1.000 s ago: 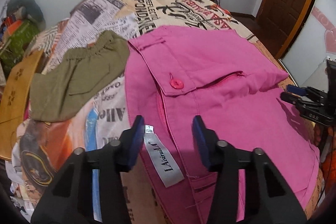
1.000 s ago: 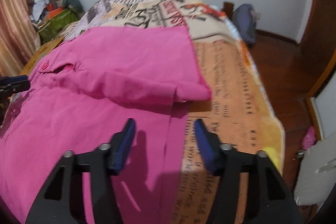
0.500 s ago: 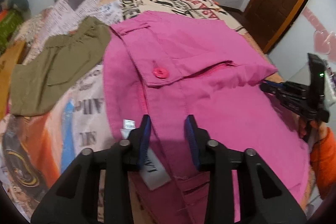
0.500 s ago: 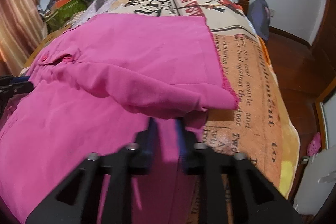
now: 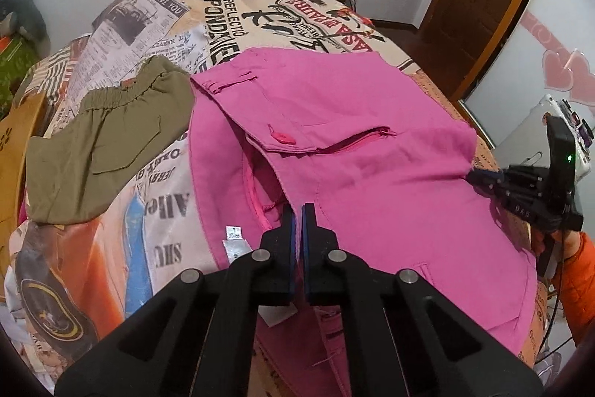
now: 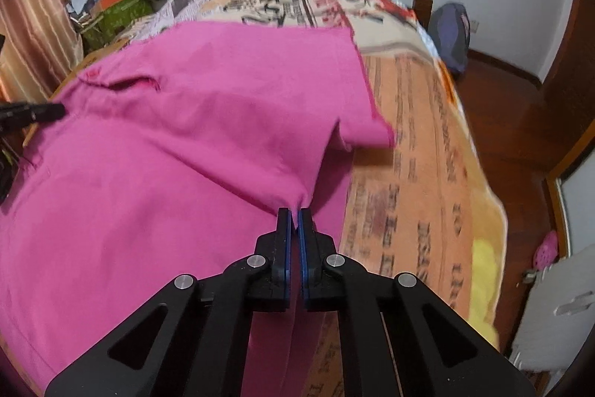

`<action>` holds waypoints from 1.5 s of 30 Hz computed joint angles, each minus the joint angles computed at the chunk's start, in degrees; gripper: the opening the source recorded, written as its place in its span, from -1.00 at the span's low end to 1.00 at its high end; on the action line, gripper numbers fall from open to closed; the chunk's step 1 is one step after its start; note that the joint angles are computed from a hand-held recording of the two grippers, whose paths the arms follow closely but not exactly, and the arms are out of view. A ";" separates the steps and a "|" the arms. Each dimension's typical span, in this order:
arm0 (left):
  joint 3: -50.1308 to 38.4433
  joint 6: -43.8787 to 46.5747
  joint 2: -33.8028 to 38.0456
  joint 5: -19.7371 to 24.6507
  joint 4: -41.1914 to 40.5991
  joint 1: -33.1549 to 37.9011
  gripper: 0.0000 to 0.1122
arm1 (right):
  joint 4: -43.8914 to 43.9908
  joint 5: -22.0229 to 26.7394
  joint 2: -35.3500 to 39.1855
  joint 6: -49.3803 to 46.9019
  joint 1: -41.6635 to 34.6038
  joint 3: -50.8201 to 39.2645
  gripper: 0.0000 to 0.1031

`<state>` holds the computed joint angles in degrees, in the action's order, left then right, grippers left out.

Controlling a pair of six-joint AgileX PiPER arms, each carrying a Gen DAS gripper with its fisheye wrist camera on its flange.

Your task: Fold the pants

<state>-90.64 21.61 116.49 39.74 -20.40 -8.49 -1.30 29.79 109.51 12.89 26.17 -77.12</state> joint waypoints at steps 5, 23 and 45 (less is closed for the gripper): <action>-1.08 -6.86 3.18 -1.02 9.53 -2.08 -0.92 | -4.98 1.10 0.59 3.96 1.50 -0.80 -0.94; 11.90 -10.41 -13.80 -0.84 8.42 -1.97 -0.32 | -17.29 3.62 -16.69 18.68 6.62 9.71 -0.14; 33.09 -10.88 -26.06 -4.37 2.15 -4.86 -0.46 | 10.56 -5.34 -19.24 4.40 5.32 24.12 -0.52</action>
<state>-57.56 10.74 90.43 35.37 -18.25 -13.35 9.26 24.45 90.26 17.30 31.50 -53.00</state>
